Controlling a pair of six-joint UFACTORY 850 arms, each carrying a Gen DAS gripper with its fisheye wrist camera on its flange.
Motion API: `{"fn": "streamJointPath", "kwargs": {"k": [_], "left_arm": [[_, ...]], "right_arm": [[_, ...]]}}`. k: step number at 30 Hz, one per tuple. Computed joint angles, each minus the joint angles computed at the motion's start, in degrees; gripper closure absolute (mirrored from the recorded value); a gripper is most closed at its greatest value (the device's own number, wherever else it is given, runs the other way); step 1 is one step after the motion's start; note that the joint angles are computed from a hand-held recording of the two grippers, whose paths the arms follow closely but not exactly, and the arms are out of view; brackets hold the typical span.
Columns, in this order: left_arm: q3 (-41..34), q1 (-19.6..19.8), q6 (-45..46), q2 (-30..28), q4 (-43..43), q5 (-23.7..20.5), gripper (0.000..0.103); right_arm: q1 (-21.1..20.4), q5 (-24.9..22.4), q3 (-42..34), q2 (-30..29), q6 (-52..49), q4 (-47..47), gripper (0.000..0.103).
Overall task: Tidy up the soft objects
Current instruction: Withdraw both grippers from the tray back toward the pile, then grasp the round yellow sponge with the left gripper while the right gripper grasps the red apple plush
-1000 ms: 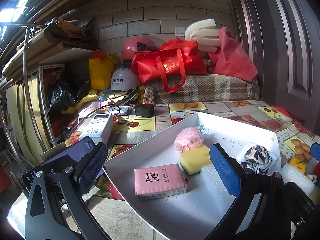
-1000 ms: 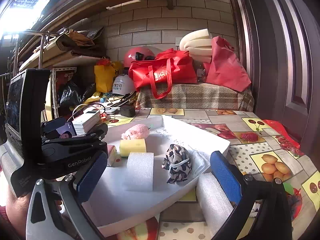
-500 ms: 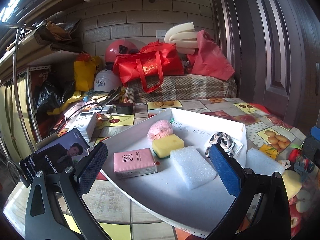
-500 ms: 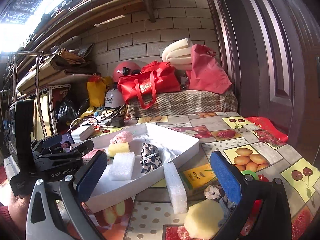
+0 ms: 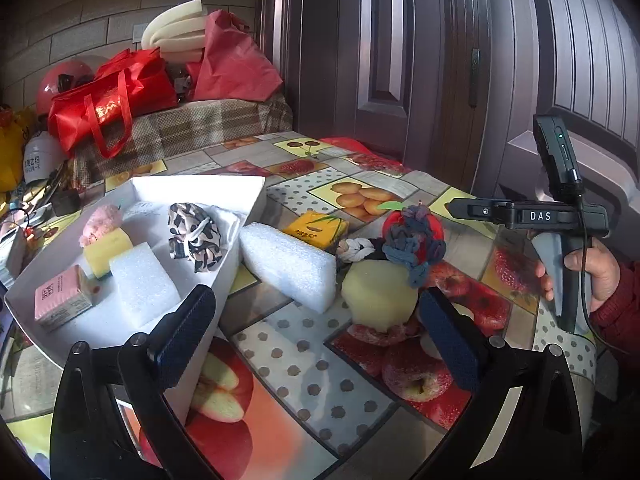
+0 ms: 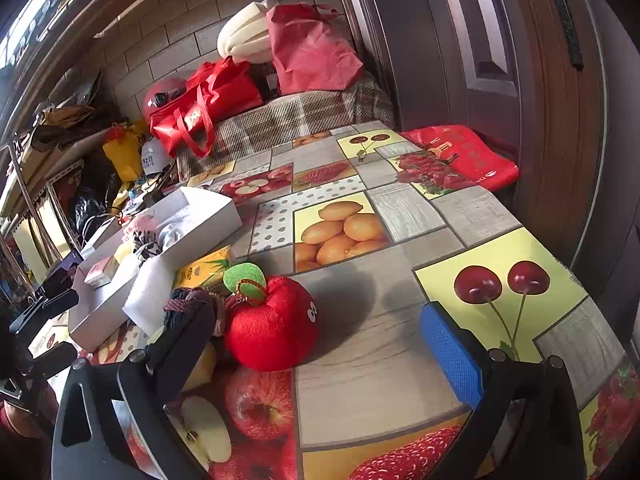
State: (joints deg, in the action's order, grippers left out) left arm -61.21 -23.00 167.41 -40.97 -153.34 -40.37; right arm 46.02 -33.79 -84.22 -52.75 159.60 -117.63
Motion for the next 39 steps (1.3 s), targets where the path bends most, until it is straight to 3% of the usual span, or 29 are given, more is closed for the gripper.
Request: {"fn": "streamJointPath", "kwargs": {"k": [2, 4, 6, 8, 14, 15, 17, 18, 19, 20, 24, 27, 32, 36, 39], "left_arm": [[-2.29, -2.71, 3.41, -0.87, -1.91, 5.95, 0.000], [-5.06, -4.87, 7.14, -2.25, -4.50, 11.82, 0.000], [-7.21, -5.85, 7.08, -3.49, -3.95, 15.17, 0.000], [-8.52, -6.26, 6.81, -4.21, -4.56, 16.20, 0.000], [-13.57, -6.21, -3.44, -6.92, 3.36, 20.01, 0.000], [-14.79, -6.34, -4.20, -7.57, 3.73, 21.32, 0.001], [-17.11, -6.37, -9.12, -8.79, 8.03, 23.24, 0.006], [-17.97, -6.25, -12.91, -9.27, 11.58, 23.60, 0.013], [-18.48, -6.17, -15.19, -9.54, 13.71, 23.99, 0.032], [-18.62, -6.11, -16.62, -9.65, 15.16, 24.02, 0.041], [-14.97, -5.63, -8.34, -7.69, 6.34, 18.73, 0.042], [-12.47, -5.88, -2.69, -6.30, 0.26, 16.30, 0.042], [-5.62, -6.36, 11.16, -3.01, -12.78, 4.83, 0.042], [-1.04, -5.36, 10.88, -1.04, -13.10, -4.62, 0.042], [0.46, -4.23, 8.57, -0.34, -12.76, -7.31, 0.042]], "right_arm": [[-0.41, 3.74, -0.89, -0.25, -6.84, 3.72, 0.000], [-0.71, 5.64, 0.02, 0.20, -5.03, -0.64, 0.000], [-0.65, 7.46, -1.40, -0.56, -8.96, -0.20, 0.000], [-0.64, 9.80, -4.77, -2.36, -19.00, 5.55, 0.001], [-0.66, 11.05, -14.90, -7.89, -45.32, 24.19, 0.019], [-0.74, 11.40, -16.36, -8.70, -49.69, 27.85, 0.033], [-0.71, 11.12, -17.71, -9.43, -54.73, 32.30, 0.038], [-0.60, 10.89, -17.29, -9.19, -53.65, 31.10, 0.040], [-0.46, 10.50, -16.66, -8.83, -51.52, 28.99, 0.041], [-0.27, 9.50, -16.26, -8.61, -49.88, 27.78, 0.041], [0.03, 3.73, -13.56, -7.15, -40.91, 24.57, 0.042], [-0.16, -0.52, -9.39, -4.91, -28.63, 20.48, 0.042], [1.08, -7.76, -4.30, -2.40, -16.06, 12.84, 0.042], [3.06, -13.86, -2.69, -1.95, -12.49, 9.31, 0.042], [3.88, -16.20, -1.53, -1.58, -8.66, 6.61, 0.042]]}}
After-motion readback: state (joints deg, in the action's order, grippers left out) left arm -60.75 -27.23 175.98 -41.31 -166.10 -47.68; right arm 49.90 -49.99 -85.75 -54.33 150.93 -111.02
